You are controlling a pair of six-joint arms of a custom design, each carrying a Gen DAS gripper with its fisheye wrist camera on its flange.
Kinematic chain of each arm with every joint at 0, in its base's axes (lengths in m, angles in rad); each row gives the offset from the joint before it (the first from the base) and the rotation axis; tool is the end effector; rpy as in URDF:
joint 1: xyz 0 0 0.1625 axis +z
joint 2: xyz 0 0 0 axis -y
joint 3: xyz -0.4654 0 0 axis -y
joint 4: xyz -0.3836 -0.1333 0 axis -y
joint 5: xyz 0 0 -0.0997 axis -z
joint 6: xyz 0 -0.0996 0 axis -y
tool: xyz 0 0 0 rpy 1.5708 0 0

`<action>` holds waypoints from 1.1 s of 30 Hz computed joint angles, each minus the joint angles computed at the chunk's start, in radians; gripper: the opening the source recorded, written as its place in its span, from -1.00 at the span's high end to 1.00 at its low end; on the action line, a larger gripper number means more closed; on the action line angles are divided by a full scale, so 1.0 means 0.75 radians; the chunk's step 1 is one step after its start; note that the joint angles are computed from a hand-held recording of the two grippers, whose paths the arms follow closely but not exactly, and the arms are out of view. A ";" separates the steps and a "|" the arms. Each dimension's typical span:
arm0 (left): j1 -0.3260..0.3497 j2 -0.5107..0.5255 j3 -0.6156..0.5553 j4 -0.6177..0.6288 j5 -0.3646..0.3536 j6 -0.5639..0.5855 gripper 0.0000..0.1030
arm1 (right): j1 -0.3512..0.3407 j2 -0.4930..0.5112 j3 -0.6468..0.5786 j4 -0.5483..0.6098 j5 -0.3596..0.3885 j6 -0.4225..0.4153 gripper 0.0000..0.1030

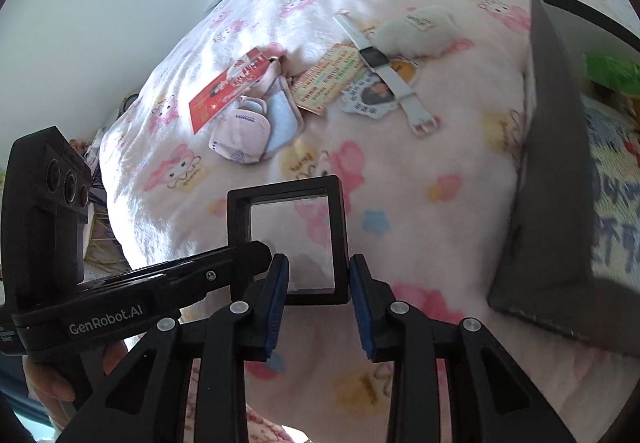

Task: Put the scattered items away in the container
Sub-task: 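Carry the black frame with the left tool over the black box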

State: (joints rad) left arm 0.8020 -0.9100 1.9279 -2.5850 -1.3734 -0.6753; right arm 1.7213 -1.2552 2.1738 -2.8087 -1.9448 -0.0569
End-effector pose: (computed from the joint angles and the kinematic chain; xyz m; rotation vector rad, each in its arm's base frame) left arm -0.2979 -0.5278 0.1055 0.1400 2.9817 -0.1912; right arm 0.1709 -0.4808 0.2433 0.2011 -2.7410 0.4662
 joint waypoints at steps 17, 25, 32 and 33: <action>-0.118 0.030 0.019 0.075 0.279 -0.087 0.69 | -0.035 0.027 0.034 0.007 -0.049 -0.034 0.54; -0.234 -0.061 -0.006 0.047 0.282 0.014 0.70 | 0.068 -0.193 0.111 -0.095 0.014 -0.059 0.60; -0.302 0.061 -0.186 0.017 0.187 0.188 0.70 | 0.093 -0.370 0.103 -0.155 -0.044 -0.062 0.60; -0.306 0.096 -0.228 0.023 0.161 0.213 0.70 | 0.085 -0.398 0.100 -0.162 -0.057 -0.073 0.60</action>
State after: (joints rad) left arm 0.5724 -0.8377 1.7573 -2.5676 -1.2524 -0.5158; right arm 1.7853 -1.5534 2.2485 -2.9298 -1.9879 -0.1117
